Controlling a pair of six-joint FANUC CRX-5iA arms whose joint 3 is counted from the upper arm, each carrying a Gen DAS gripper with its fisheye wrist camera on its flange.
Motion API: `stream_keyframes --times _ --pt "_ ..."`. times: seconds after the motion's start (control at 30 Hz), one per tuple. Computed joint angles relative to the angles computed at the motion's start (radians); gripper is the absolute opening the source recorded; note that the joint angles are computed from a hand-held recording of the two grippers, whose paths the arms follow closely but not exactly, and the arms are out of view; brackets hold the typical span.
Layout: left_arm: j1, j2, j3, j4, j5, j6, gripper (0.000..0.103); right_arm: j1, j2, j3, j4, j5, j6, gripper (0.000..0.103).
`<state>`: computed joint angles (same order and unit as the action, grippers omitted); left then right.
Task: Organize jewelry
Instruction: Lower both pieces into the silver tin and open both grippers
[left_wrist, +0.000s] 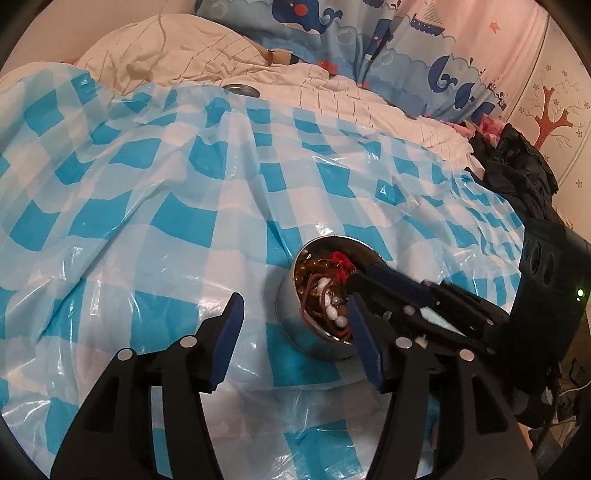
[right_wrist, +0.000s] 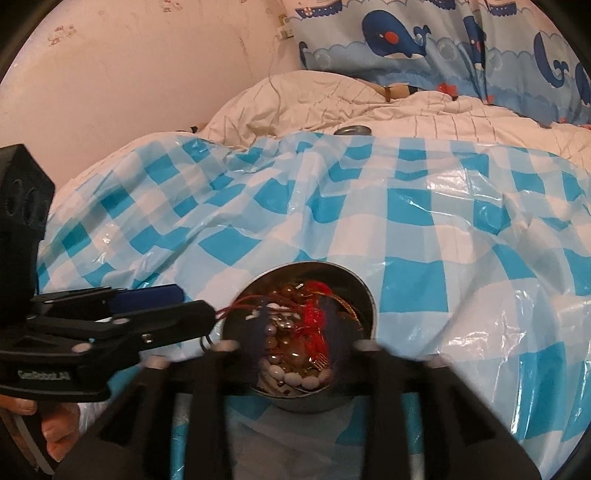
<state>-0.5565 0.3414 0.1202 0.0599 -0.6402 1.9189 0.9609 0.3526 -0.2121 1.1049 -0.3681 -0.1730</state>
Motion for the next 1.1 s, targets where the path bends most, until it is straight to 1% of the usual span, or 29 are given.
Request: stream_keyframes --times 0.07,0.13,0.2,0.27,0.37,0.43,0.57,0.63,0.7,0.73,0.77,0.83,0.93,1.0,1.1 --pt "-0.001 0.0 0.002 -0.003 -0.008 -0.002 0.056 -0.004 -0.007 -0.011 0.03 0.006 -0.028 0.04" --pt "-0.004 0.0 0.007 -0.019 -0.017 0.005 0.057 0.0 -0.011 -0.013 0.049 -0.011 -0.037 0.04" --pt "-0.006 -0.004 0.01 -0.039 -0.025 0.016 0.057 0.008 -0.012 -0.009 0.033 -0.017 -0.016 0.04" --pt "-0.011 -0.013 0.015 -0.085 -0.039 0.052 0.058 0.015 -0.008 -0.001 0.004 -0.007 0.023 0.04" --pt "-0.01 -0.032 0.005 -0.123 -0.054 0.078 0.059 0.039 0.012 0.038 -0.091 -0.03 0.143 0.044" --pt "-0.007 -0.043 -0.005 -0.136 -0.058 0.085 0.059 0.064 0.034 0.084 -0.176 -0.089 0.243 0.045" --pt "-0.003 -0.06 -0.024 -0.151 -0.068 0.082 0.059 0.086 0.063 0.134 -0.224 -0.209 0.292 0.045" --pt "-0.005 -0.064 -0.028 -0.155 -0.07 0.08 0.06 0.084 0.055 0.118 -0.199 -0.206 0.264 0.045" --pt "-0.01 -0.064 -0.026 -0.169 -0.075 0.085 0.064 0.084 0.043 0.096 -0.156 -0.206 0.22 0.046" --pt "-0.015 -0.065 -0.023 -0.183 -0.077 0.096 0.069 0.083 0.028 0.071 -0.116 -0.202 0.178 0.047" --pt "-0.022 -0.067 -0.02 -0.204 -0.077 0.114 0.071 0.085 0.016 0.054 -0.093 -0.205 0.149 0.048" --pt "-0.033 -0.073 -0.022 -0.221 -0.069 0.125 0.072 0.096 -0.02 0.01 -0.052 -0.227 0.085 0.056" --pt "-0.045 -0.075 -0.023 -0.226 -0.062 0.124 0.074 0.125 -0.066 -0.038 -0.059 -0.268 0.042 0.061" --pt "-0.058 -0.072 -0.02 -0.237 -0.064 0.131 0.079 0.15 -0.094 -0.072 -0.068 -0.293 0.008 0.063" --pt "-0.075 -0.069 -0.023 -0.236 -0.062 0.122 0.082 0.177 -0.125 -0.115 -0.073 -0.305 -0.048 0.064"
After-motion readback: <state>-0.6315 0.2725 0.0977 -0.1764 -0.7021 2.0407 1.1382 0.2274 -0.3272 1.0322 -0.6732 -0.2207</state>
